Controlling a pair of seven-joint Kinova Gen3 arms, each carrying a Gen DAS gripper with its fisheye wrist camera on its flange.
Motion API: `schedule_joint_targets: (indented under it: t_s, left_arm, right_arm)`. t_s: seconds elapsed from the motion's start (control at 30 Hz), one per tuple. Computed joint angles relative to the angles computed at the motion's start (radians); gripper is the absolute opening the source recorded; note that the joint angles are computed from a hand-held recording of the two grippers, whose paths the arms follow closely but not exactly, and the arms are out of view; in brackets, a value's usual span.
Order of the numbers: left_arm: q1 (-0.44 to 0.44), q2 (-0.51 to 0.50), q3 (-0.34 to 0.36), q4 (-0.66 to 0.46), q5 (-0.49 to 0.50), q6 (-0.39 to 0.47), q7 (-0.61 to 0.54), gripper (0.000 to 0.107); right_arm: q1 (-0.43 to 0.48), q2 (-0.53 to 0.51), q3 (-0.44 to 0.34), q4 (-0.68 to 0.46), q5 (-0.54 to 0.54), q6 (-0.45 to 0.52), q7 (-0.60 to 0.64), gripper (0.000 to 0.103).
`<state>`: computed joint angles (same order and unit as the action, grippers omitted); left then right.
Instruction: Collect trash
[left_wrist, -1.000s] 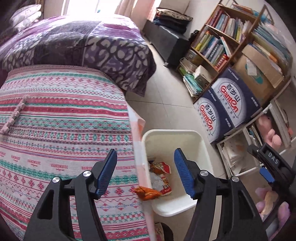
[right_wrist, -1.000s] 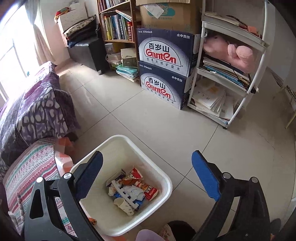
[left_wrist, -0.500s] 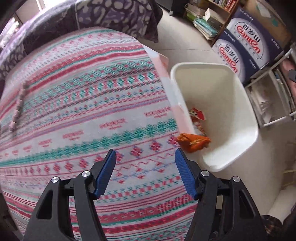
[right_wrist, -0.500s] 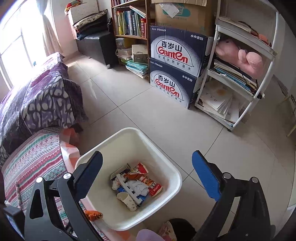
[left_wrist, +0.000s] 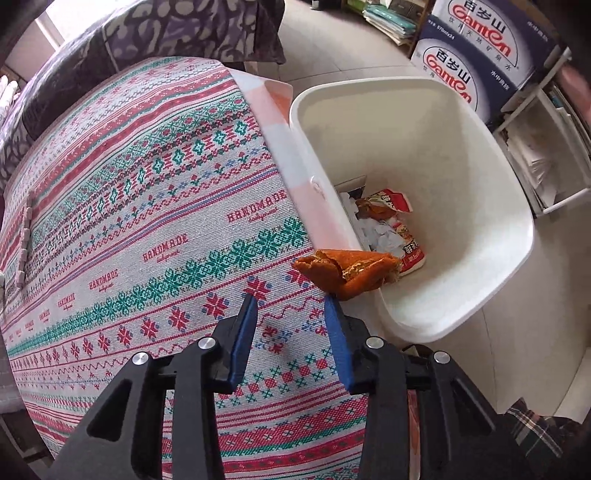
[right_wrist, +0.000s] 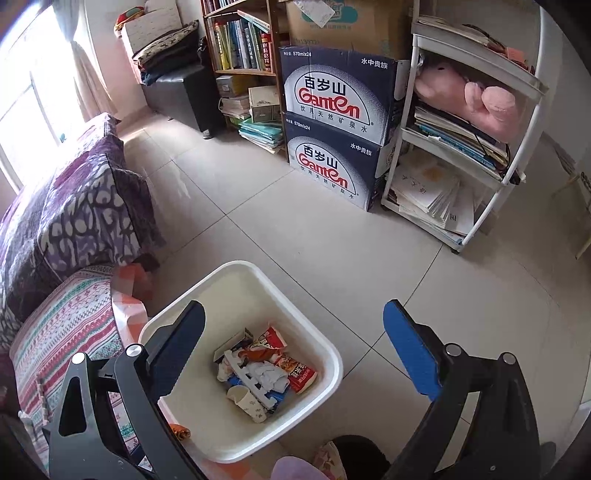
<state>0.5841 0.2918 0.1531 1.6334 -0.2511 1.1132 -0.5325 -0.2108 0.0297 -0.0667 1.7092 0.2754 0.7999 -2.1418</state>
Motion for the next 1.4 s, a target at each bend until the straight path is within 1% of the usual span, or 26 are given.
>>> schedule_joint_targets:
  t_s: [0.1,0.13,0.17,0.2,0.23,0.27,0.3,0.33,0.37,0.43,0.53,0.67,0.77,0.83,0.9,0.93,1.13,1.23,1.4]
  left_arm:
    - [-0.014,-0.019,0.0,0.0,0.02,0.0,-0.005,0.038]
    - [-0.028,-0.02,0.003,-0.007,0.041,-0.001,-0.02,0.041]
    - [-0.041,-0.028,0.005,-0.002,0.064,-0.009,-0.032,0.045]
    - [-0.049,-0.039,0.004,0.006,0.079,-0.023,-0.029,0.054]
    - [-0.054,-0.05,0.003,0.02,0.092,-0.045,-0.019,0.061]
    - [-0.065,-0.06,0.004,0.035,0.116,-0.072,-0.017,0.065]
    - [-0.082,-0.072,0.005,0.057,0.148,-0.108,-0.019,0.071]
    - [-0.097,-0.082,0.005,0.076,0.178,-0.139,-0.015,0.074]
    - [-0.103,-0.075,0.005,0.079,0.196,-0.16,-0.003,0.074]
    - [-0.104,-0.067,0.002,0.084,0.204,-0.176,0.031,0.074]
    - [-0.077,-0.049,-0.006,0.064,0.156,-0.177,0.103,0.074]
    - [-0.088,-0.036,-0.004,0.056,0.164,-0.204,0.11,0.074]
    - [-0.086,-0.019,-0.009,0.051,0.163,-0.203,0.119,0.072]
    - [-0.073,-0.015,-0.015,0.044,0.139,-0.194,0.134,0.059]
    - [-0.071,-0.016,-0.016,0.046,0.127,-0.208,0.134,0.048]
    - [-0.068,-0.017,-0.017,0.045,0.12,-0.208,0.134,0.046]
    - [-0.043,-0.032,-0.021,0.043,0.058,-0.195,0.161,0.043]
    - [-0.02,-0.039,-0.02,0.026,0.004,-0.186,0.183,0.043]
    - [0.011,-0.046,-0.01,0.01,-0.063,-0.224,0.198,0.043]
  right_arm:
    - [0.014,0.002,0.009,-0.005,-0.034,-0.002,0.026,0.093]
    - [0.017,0.002,0.01,-0.005,-0.042,-0.004,0.033,0.093]
    - [0.02,0.002,0.011,-0.005,-0.049,-0.004,0.04,0.093]
    - [0.021,0.001,0.011,-0.005,-0.052,-0.005,0.044,0.093]
    - [0.022,0.0,0.011,-0.004,-0.054,-0.006,0.047,0.093]
    - [0.022,0.0,0.01,-0.004,-0.055,-0.006,0.049,0.093]
    - [0.022,-0.002,0.01,-0.002,-0.056,-0.006,0.05,0.093]
    - [0.023,-0.002,0.01,-0.003,-0.06,-0.007,0.055,0.093]
    - [0.023,-0.002,0.009,-0.003,-0.063,-0.007,0.059,0.093]
    - [0.022,-0.002,0.008,-0.004,-0.06,-0.005,0.062,0.093]
    - [0.023,0.002,0.009,-0.007,-0.06,-0.002,0.067,0.093]
    - [0.026,0.004,0.012,-0.008,-0.064,-0.002,0.072,0.093]
    - [0.025,0.004,0.011,-0.007,-0.062,-0.002,0.07,0.093]
    - [0.025,0.004,0.011,-0.007,-0.063,-0.002,0.07,0.093]
    - [0.025,0.004,0.011,-0.007,-0.064,-0.002,0.07,0.093]
    - [0.025,0.004,0.011,-0.008,-0.063,0.0,0.068,0.093]
    - [0.025,0.003,0.011,-0.006,-0.064,-0.003,0.069,0.093]
    - [0.032,0.001,0.015,-0.002,-0.072,-0.014,0.078,0.093]
    - [0.048,-0.021,0.023,0.016,-0.062,-0.049,0.04,0.093]
